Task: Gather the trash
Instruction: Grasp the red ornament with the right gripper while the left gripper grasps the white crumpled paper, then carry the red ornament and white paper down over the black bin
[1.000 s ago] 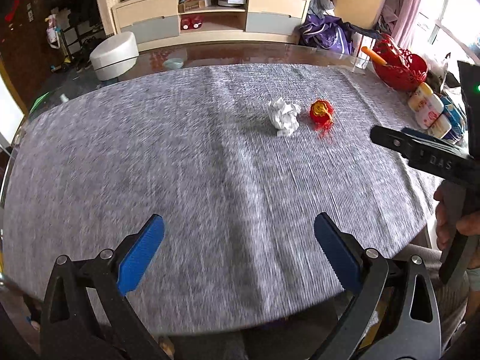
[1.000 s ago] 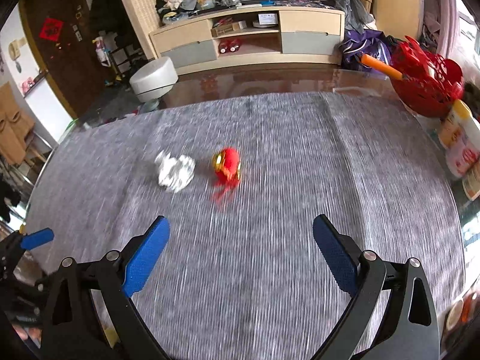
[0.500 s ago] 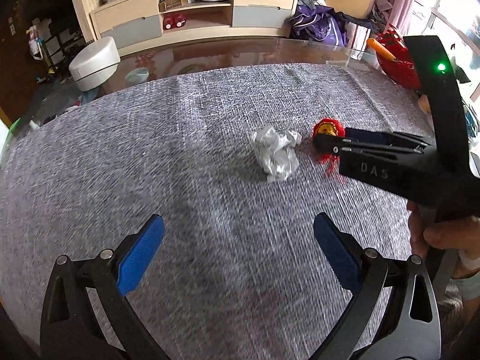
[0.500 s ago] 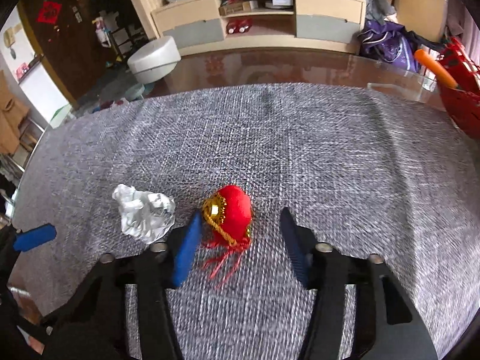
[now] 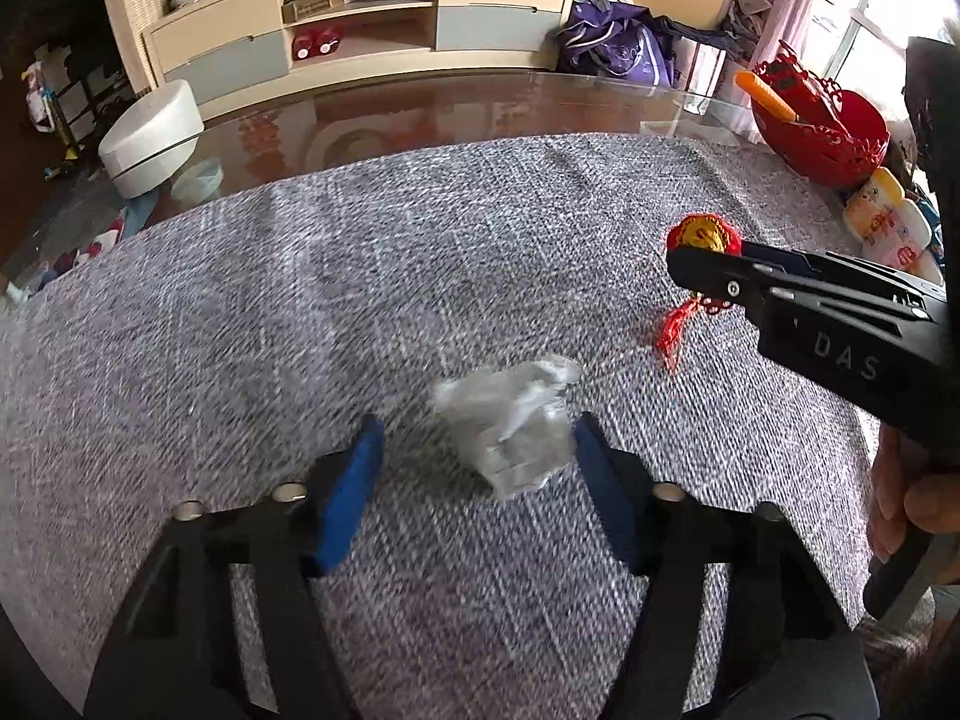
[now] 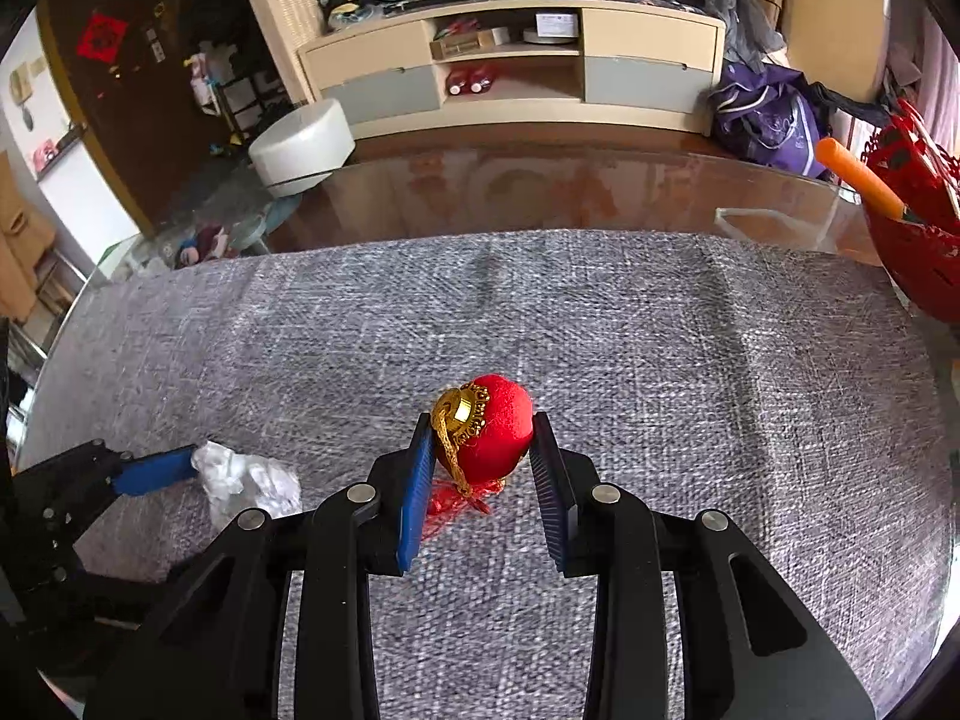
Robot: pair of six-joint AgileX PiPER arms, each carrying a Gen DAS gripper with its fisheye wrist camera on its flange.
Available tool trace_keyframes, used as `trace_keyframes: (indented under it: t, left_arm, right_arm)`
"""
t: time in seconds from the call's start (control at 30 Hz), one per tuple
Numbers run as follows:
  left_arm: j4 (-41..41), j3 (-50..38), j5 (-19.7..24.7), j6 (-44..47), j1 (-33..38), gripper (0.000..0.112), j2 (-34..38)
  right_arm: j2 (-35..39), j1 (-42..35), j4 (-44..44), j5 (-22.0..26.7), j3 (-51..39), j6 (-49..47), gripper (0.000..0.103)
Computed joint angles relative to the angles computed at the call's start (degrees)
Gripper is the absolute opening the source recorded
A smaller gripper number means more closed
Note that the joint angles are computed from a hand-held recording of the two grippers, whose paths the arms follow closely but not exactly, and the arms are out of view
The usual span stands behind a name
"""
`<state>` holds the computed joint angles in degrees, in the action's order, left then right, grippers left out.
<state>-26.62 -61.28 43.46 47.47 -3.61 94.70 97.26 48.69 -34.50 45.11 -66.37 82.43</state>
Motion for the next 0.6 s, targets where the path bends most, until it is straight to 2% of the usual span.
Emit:
trace_keyframes:
  t: [0.1,0.17,0.2,0.33,0.43,0.6]
  left_arm:
    - [0.7,-0.5,-0.3,-0.4,-0.9,0.037,0.6]
    - [0.3,-1.1,1.2,0.0,-0.4,0.025,0.7]
    - [0.3,-1.4,2.1,-0.1,-0.1,0.024,0.6]
    - [1.8,0.1,3.3,0.0,1.1,0.023,-2.8]
    - [2.6,1.3,5.4,0.8,2.9,0.023,-7.5]
    - [2.5,2.1,12.0,3.3,8.1,0.023,-16.8]
  right_arm:
    - [0.0,0.2,0.5,-0.4,0.3,0.2,0.033]
    - [0.0,0.9,0.6,0.4,-0.1,0.1,0.033]
    - [-0.3,1.3,0.5,0.7,0.1,0.2,0.033]
    - [-1.7,4.4,-0.1,5.1,-1.5,0.1,0.033]
    - [-2.8,7.7,-1.2,10.9,-3.8,1.2,0.033]
    - [-5.3,14.6,-2.7,19.4,-8.3,2.7,0.033]
